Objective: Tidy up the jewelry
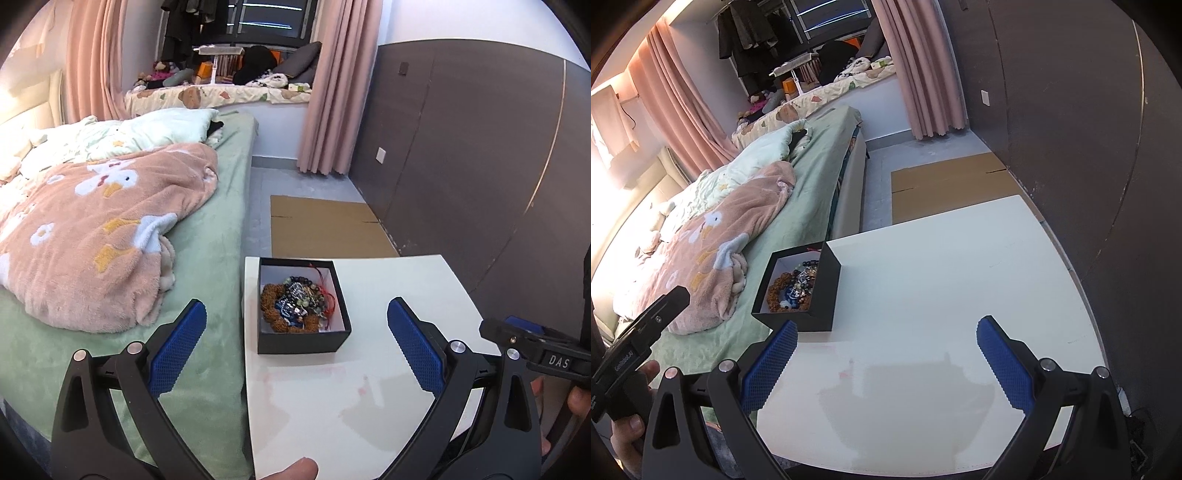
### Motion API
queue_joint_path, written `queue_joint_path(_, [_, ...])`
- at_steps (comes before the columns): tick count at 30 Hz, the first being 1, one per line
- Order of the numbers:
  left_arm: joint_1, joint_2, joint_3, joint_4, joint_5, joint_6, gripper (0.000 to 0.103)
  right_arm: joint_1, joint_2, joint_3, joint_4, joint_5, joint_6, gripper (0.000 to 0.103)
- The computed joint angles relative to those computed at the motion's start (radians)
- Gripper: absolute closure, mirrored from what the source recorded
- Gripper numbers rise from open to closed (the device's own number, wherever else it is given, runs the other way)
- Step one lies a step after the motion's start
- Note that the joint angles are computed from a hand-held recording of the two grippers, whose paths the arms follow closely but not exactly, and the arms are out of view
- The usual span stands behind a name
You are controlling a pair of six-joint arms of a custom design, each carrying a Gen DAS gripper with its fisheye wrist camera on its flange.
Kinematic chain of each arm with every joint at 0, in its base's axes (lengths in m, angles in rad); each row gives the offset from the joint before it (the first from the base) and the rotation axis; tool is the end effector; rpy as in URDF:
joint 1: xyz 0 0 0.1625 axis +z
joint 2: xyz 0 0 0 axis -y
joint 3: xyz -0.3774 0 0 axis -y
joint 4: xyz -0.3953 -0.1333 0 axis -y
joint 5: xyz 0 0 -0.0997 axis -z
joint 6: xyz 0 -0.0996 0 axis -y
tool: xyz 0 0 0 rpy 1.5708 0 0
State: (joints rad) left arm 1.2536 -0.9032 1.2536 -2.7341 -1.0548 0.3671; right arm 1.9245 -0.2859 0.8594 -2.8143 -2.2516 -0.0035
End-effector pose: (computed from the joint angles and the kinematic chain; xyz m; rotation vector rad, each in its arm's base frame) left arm -0.0563 -0.7566 0.3360 0.5543 2.3777 -1.0278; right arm 0.3504 -0.7451 0.0557 0.1360 -2.4302 0.9772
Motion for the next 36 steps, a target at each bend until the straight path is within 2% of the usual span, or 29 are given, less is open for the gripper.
queue_joint_path(12, [-0.012,-0.014,0.043,-0.062,0.004,0.047,0.005,0.003,-0.017,0.027,-0.034,-0.031,-0.013,0.008])
queue_joint_path(36, [-0.003,0.013,0.022,-0.092,-0.007,0.031,0.005,0.007,-0.02,0.021,-0.041,-0.09,-0.048,0.008])
